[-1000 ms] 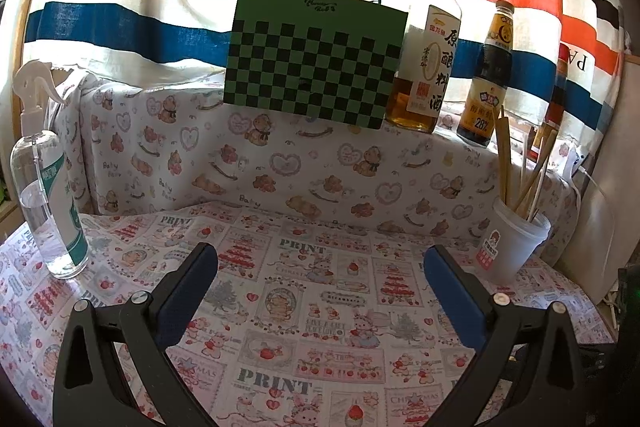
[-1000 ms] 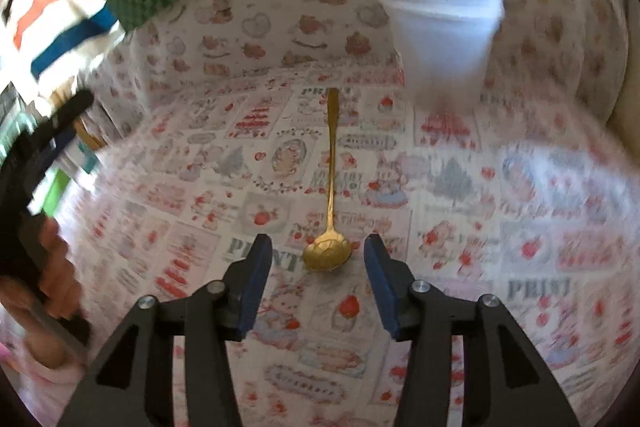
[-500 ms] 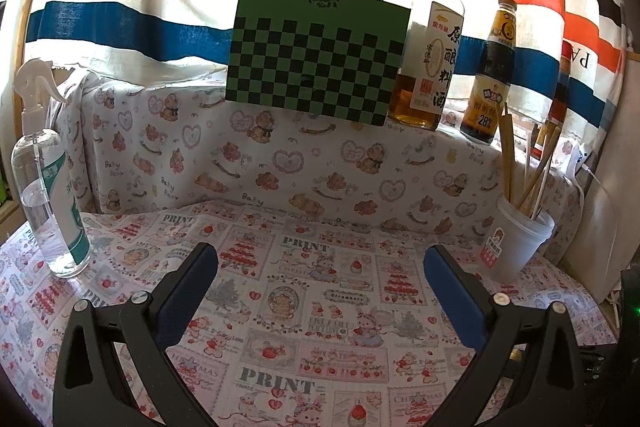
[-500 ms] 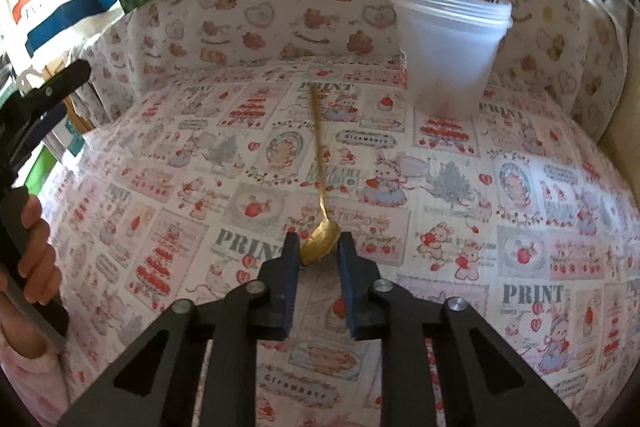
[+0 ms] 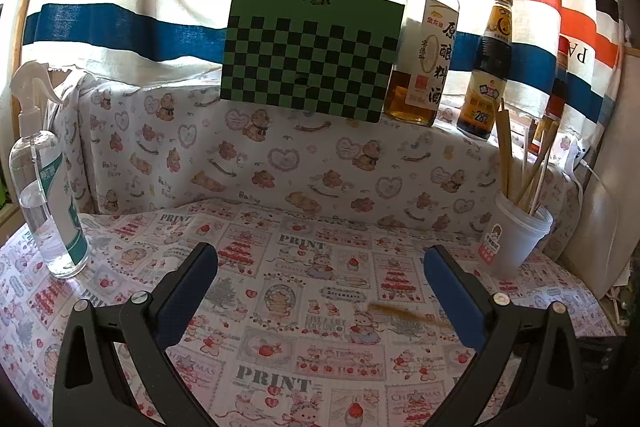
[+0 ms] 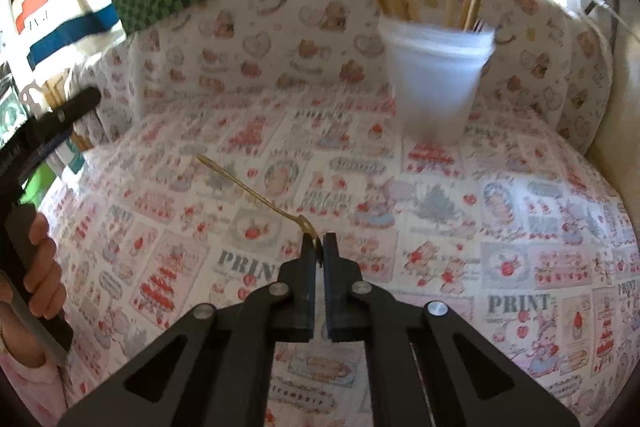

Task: Organize utensils
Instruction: 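Lift the gold spoon with the right tool toward the white cup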

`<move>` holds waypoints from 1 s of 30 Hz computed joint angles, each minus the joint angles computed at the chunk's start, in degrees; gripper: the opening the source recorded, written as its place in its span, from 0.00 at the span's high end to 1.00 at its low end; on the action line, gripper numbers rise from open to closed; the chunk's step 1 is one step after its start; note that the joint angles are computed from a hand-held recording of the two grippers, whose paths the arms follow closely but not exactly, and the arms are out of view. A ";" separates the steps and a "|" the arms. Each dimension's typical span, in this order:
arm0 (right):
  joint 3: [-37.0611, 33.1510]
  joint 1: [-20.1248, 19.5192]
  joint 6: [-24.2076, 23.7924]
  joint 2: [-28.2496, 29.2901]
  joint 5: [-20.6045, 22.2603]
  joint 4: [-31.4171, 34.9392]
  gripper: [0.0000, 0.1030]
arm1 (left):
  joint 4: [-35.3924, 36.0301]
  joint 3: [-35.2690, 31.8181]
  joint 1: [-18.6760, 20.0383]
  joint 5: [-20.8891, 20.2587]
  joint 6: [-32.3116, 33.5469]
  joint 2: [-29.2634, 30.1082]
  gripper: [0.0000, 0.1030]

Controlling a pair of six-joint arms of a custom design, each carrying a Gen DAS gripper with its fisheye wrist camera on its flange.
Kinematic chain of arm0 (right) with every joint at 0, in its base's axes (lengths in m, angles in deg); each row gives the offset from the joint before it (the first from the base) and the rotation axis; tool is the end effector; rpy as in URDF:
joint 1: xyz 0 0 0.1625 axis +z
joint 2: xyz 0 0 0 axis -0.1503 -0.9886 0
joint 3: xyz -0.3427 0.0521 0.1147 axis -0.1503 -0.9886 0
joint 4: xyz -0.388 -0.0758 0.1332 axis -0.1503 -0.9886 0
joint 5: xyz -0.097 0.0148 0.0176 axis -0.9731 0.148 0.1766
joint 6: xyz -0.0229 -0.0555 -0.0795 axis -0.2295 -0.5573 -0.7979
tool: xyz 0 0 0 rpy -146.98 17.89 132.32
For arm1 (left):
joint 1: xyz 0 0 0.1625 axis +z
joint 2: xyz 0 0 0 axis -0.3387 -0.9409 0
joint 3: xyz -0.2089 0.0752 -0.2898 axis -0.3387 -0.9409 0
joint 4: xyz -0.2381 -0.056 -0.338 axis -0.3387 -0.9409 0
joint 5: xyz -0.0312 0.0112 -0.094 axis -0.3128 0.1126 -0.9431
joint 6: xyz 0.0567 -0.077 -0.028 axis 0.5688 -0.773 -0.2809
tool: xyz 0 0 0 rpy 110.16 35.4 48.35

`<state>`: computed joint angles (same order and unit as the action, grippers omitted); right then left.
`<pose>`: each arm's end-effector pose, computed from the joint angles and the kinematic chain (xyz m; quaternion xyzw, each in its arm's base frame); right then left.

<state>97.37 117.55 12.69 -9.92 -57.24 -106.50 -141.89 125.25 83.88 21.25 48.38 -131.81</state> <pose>0.2872 -0.5397 -0.0630 0.3481 -0.8861 0.2299 0.2021 0.0220 -0.4433 0.2938 0.0227 0.7496 -0.5729 0.3308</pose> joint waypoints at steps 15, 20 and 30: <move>-0.73 1.61 -6.52 2.22 -4.37 -23.67 0.98 | -0.48 0.19 -0.32 -1.13 2.07 0.63 0.01; -1.14 2.89 -7.01 0.09 -4.14 -25.94 0.98 | -7.63 -0.68 -1.28 0.16 9.26 4.04 0.01; -11.02 7.44 -15.43 1.61 -8.80 -30.23 0.98 | -7.31 -1.15 -1.09 0.43 10.28 5.40 0.01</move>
<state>86.35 124.99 -2.74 -8.30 -66.03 -136.73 -149.21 124.10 82.79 21.68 58.65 -126.41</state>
